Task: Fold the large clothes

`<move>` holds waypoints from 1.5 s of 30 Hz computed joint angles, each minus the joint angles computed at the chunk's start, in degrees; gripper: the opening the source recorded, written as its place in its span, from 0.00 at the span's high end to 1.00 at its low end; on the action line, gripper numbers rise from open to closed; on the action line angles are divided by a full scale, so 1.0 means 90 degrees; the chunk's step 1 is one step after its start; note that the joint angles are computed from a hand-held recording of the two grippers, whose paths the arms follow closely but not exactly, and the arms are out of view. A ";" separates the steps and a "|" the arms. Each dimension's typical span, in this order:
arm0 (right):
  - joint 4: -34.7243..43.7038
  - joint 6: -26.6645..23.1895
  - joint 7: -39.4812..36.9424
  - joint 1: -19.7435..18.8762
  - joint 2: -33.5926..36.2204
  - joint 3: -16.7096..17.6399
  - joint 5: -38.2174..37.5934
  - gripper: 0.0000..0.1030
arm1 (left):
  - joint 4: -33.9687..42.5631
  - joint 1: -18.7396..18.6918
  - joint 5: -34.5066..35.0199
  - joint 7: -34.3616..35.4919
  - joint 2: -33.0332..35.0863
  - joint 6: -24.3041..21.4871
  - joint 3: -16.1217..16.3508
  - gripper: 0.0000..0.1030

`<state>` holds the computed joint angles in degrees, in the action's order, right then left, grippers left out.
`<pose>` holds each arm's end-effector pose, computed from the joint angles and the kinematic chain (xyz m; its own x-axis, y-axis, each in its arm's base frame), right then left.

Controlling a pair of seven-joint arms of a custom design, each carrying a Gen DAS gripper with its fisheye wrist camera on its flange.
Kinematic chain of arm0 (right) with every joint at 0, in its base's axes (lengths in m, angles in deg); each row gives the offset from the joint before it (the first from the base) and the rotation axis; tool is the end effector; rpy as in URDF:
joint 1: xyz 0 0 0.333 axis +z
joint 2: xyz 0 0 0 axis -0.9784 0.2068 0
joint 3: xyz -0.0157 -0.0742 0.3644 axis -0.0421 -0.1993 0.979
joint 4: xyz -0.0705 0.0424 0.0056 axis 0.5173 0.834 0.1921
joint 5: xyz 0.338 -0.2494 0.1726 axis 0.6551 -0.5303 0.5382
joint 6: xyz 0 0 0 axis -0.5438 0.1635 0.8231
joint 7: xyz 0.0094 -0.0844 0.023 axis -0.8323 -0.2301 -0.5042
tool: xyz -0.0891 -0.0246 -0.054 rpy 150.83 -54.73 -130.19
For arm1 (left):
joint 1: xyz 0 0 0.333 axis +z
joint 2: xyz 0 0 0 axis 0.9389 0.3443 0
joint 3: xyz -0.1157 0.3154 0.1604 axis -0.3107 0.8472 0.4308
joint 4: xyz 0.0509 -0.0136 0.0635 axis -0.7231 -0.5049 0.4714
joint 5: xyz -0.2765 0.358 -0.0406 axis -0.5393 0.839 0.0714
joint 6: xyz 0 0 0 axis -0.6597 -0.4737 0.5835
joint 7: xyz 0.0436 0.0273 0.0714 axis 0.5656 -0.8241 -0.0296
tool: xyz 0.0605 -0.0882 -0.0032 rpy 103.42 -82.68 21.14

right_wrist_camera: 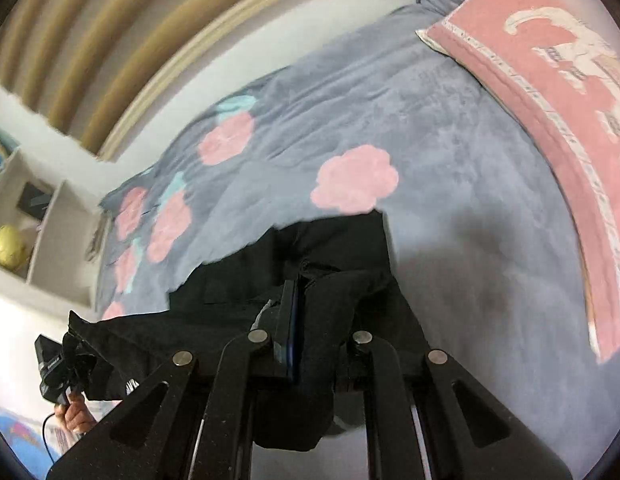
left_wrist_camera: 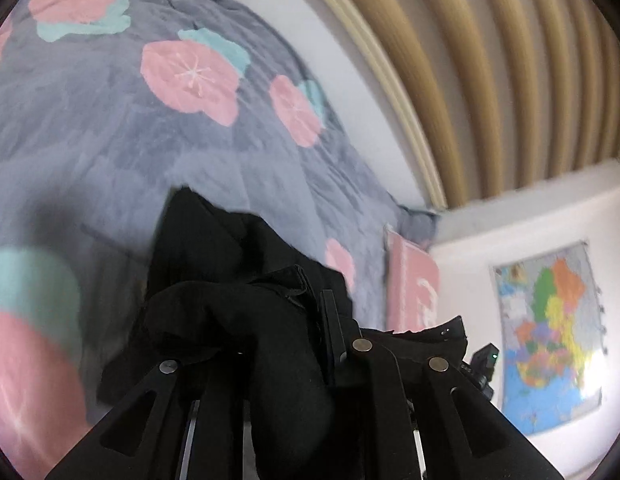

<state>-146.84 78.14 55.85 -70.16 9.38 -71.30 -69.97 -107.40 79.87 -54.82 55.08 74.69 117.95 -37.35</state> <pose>0.6409 0.0929 0.7367 -0.1817 -0.8592 -0.4783 -0.8469 0.3839 -0.3680 0.7259 0.0262 0.7064 0.1795 -0.6080 0.7734 -0.8295 -0.5162 -0.2132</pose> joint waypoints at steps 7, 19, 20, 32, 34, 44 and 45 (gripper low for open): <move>0.1334 -0.0656 0.0480 -0.0180 0.1986 0.0185 -0.0341 0.86 | 0.1286 -0.0061 0.1029 -0.0692 0.1754 -0.0427 -0.0162 0.81; 0.1348 -0.0779 0.0356 -0.0403 0.2454 0.0457 -0.0163 0.85 | 0.2207 0.0344 0.1137 0.0005 0.2475 -0.1516 -0.0618 0.79; 0.1303 -0.0762 0.0336 -0.0426 0.2377 0.0458 -0.0106 0.84 | 0.2305 0.0414 0.1079 0.0127 0.2456 -0.1682 -0.0647 0.79; 0.0368 -0.0309 -0.0032 -0.0288 0.0962 0.0291 -0.0044 0.69 | 0.0720 0.1040 -0.0015 0.0952 0.0589 -0.1353 -0.0110 0.46; 0.0315 -0.0319 0.0048 -0.0167 0.0818 0.0260 -0.0479 0.65 | 0.0491 0.0928 0.0106 0.0990 0.0451 -0.1227 -0.0003 0.46; 0.0708 -0.0661 -0.0245 0.0130 0.0908 0.0245 -0.1621 0.43 | 0.0294 0.0105 0.1368 0.0528 0.0707 -0.0793 0.0006 0.46; 0.0729 -0.0669 -0.0258 0.0148 0.0927 0.0247 -0.1722 0.43 | 0.0360 0.0076 0.1430 0.0485 0.0778 -0.0827 0.0001 0.46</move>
<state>-140.28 72.11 53.53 -68.83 17.72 -69.07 -85.48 -104.16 80.56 -41.96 59.44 81.69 110.52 -37.34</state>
